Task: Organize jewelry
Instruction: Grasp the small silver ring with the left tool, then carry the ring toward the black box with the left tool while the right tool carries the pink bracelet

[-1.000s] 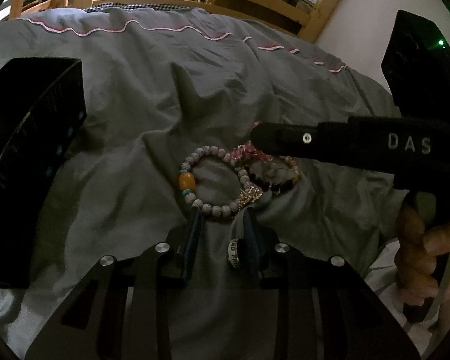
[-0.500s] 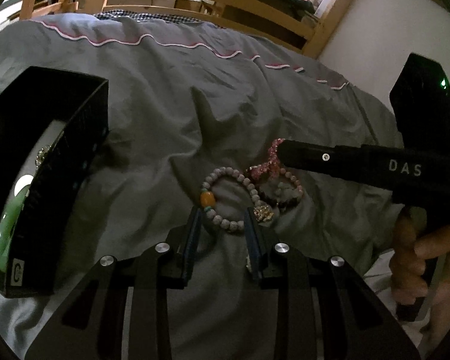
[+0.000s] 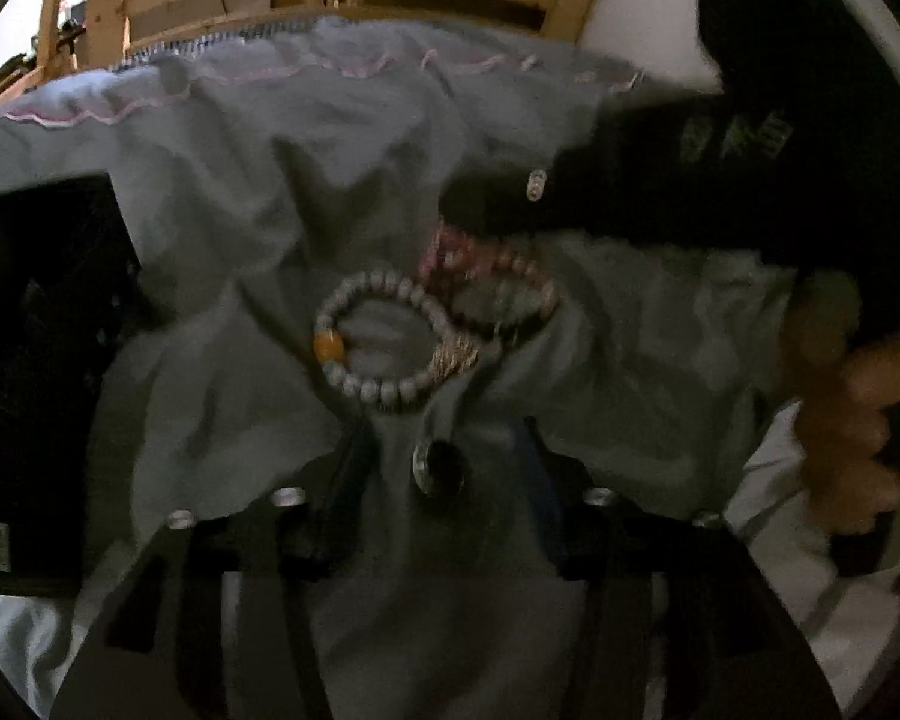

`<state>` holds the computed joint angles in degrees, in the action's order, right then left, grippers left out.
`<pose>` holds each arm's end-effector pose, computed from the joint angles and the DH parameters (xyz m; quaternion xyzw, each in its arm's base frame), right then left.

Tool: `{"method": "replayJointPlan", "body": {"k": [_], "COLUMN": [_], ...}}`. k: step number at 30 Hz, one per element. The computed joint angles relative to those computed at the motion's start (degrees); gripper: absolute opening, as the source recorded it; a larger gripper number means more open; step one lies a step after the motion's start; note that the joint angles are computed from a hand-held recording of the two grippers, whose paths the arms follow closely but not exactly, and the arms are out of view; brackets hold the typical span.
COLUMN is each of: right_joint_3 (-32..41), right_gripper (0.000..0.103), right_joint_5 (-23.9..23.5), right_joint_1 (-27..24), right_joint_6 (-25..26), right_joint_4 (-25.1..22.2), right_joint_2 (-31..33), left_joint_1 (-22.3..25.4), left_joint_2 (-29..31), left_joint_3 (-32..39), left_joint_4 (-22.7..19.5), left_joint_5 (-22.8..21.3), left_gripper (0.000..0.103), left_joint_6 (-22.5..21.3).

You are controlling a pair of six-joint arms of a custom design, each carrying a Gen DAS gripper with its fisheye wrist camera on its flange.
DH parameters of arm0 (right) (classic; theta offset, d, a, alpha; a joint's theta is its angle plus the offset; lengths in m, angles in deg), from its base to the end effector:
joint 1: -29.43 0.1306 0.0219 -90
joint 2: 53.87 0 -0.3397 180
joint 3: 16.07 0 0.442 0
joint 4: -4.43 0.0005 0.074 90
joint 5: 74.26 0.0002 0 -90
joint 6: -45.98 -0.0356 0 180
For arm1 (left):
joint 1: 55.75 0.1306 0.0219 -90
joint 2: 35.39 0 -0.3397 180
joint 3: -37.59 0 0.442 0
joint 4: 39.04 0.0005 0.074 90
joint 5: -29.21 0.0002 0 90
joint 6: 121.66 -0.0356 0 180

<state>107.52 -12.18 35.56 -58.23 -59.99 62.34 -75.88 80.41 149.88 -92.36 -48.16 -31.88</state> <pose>0.6619 0.0874 0.4036 -0.0027 0.9331 0.2763 0.2301 0.6265 -0.2384 0.3182 0.1992 0.9321 -0.1529 0.2612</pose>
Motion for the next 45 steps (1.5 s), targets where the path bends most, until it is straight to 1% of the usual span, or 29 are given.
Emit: {"method": "replayJointPlan", "body": {"k": [1, 2, 3, 6, 8, 10, 15, 18, 23, 26, 39, 45], "right_joint_3": [0.0, 0.0, 0.0, -0.2, -0.3, -0.4, -1.0, -1.2, -2.0, -1.9, -1.2, -0.4], "right_gripper": [0.008, 0.008, 0.008, 0.008, 0.008, 0.008, 0.008, 0.008, 0.008, 0.008, 0.008, 0.008], "right_joint_5": [0.0, 0.0, 0.0, 0.0, 0.0, 0.1, 0.0, 0.0, 0.5, 1.5, 2.7, 3.9], "right_joint_1": [0.0, 0.0, 0.0, 0.0, -0.1, 0.0, 0.0, 0.1, 0.2, 0.6, 2.3, 3.2], "right_joint_6": [0.0, 0.0, 0.0, -0.1, -0.2, -0.3, -0.4, -0.5, -1.0, -0.8, -0.5, -0.8], "right_joint_4": [0.0, 0.0, 0.1, 0.3, 0.5, 0.8, 2.1, 2.9, 4.8, 5.0, 7.3, 7.9], "right_joint_2": [0.0, 0.0, 0.0, -0.2, -0.3, -0.4, -1.0, -1.4, -2.6, -3.0, -5.3, -5.8], "left_joint_1": [0.0, 0.3, 0.5, 1.3, 1.8, 2.0, 2.6, 2.4, 2.5, 2.7, 4.1, 5.1], "left_joint_2": [0.5, 0.5, 0.3, -0.9, -1.7, -1.9, -2.5, -1.8, -3.5, -4.7, -8.2, -9.1], "left_joint_3": [0.3, 0.1, 0.1, -0.7, -1.3, -1.2, -1.3, -0.4, -1.1, -1.8, -2.1, -1.4], "left_joint_4": [-0.7, -0.5, -0.3, 1.6, 3.1, 4.2, 5.4, 5.9, 6.8, 7.2, 6.2, 4.9], "left_joint_5": [-0.9, -0.3, 0.1, 1.2, 1.7, 1.0, 1.1, 0.2, -1.4, -3.2, -6.7, -7.6], "left_gripper": [0.025, 0.022, 0.017, 0.013, 0.006, 0.006, 0.006, 0.006, 0.006, 0.006, 0.006, 0.006], "left_joint_6": [-0.1, 0.2, 0.5, 2.2, 3.5, 4.5, 5.9, 6.7, 7.7, 9.3, 12.1, 14.0]}}
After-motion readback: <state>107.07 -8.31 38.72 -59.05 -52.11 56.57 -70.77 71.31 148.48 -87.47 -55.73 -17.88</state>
